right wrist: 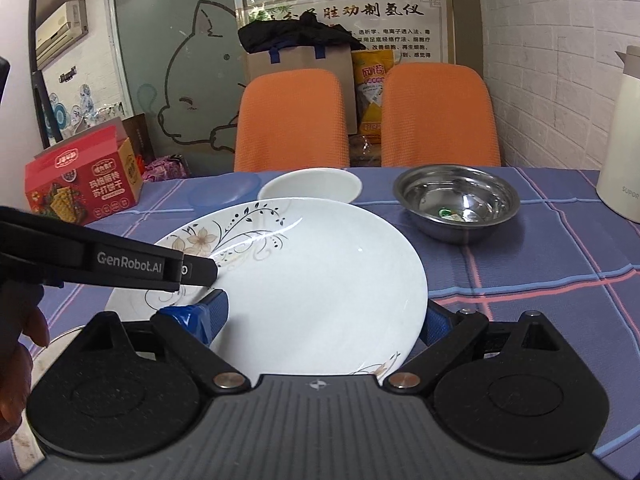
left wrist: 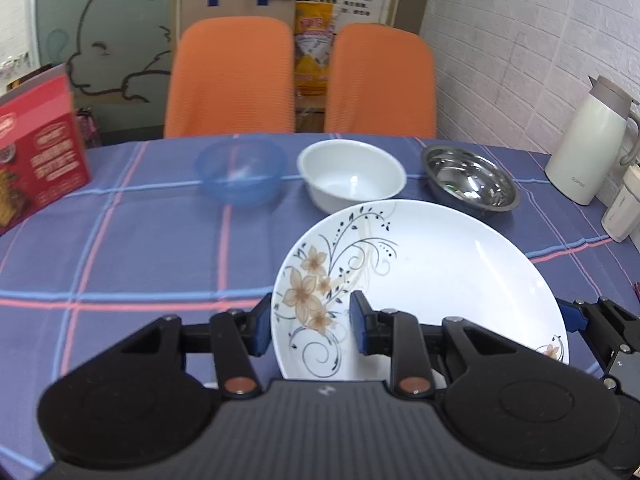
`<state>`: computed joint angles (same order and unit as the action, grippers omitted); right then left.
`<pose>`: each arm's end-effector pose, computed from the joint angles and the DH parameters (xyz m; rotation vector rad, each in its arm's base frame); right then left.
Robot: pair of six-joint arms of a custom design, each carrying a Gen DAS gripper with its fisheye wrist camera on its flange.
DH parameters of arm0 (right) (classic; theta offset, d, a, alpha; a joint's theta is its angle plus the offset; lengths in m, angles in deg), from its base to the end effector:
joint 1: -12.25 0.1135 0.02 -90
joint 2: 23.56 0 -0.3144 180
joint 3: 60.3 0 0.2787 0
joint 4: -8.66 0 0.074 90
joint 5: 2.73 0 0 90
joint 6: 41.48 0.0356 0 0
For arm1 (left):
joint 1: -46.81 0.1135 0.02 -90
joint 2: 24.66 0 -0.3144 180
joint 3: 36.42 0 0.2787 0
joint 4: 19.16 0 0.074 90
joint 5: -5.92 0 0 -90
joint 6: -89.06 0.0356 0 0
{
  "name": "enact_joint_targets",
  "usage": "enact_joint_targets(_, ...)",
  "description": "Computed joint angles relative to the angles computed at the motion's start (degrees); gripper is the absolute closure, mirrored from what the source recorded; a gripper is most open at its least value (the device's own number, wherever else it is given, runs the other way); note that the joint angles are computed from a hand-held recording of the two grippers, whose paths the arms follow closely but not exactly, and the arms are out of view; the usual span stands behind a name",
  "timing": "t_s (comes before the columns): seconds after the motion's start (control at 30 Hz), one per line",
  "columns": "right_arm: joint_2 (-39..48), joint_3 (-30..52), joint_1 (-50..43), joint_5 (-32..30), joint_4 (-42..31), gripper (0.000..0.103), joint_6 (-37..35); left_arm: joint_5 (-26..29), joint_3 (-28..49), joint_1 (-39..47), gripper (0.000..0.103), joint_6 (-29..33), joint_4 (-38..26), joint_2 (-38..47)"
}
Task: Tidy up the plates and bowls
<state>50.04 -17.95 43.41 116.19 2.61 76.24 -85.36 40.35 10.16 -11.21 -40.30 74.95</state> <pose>0.2255 0.1163 0.2068 0.2063 2.1201 0.0399 0.3280 -0.2430 0.2392 0.5298 2.3097 -0.3764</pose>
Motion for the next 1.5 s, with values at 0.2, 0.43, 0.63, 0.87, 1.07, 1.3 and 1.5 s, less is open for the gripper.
enact_joint_targets(0.2,3.48,2.06,11.72,6.2,-0.67,0.019,6.69,0.94,-12.43,5.09,0.076,1.64,2.12,-10.54)
enact_joint_targets(0.43,10.55,5.29,21.28,9.72,-0.52,0.019,13.21,2.19,-22.76,10.45,0.076,2.95,4.42,-17.68)
enact_joint_targets(0.63,14.36,7.61,25.18,12.26,-2.26,0.019,14.95,4.32,-26.24,13.1,0.076,2.81,6.75,-18.87)
enact_joint_targets(0.87,16.14,6.94,26.22,12.2,0.07,0.019,15.03,4.69,-28.42,13.86,0.076,3.88,10.39,-18.71)
enact_joint_targets(1.07,15.66,6.23,26.53,12.42,0.56,0.021,14.62,2.64,-30.41,13.67,0.06,4.69,13.34,-21.0)
enact_joint_targets(1.3,15.86,7.61,27.58,13.99,-2.76,0.021,15.0,2.5,-30.34,14.2,0.053,5.48,13.44,-24.58)
enact_joint_targets(1.5,13.78,8.88,26.71,10.9,-7.55,0.021,14.54,3.48,-30.1,14.49,0.051,4.59,13.41,-24.86)
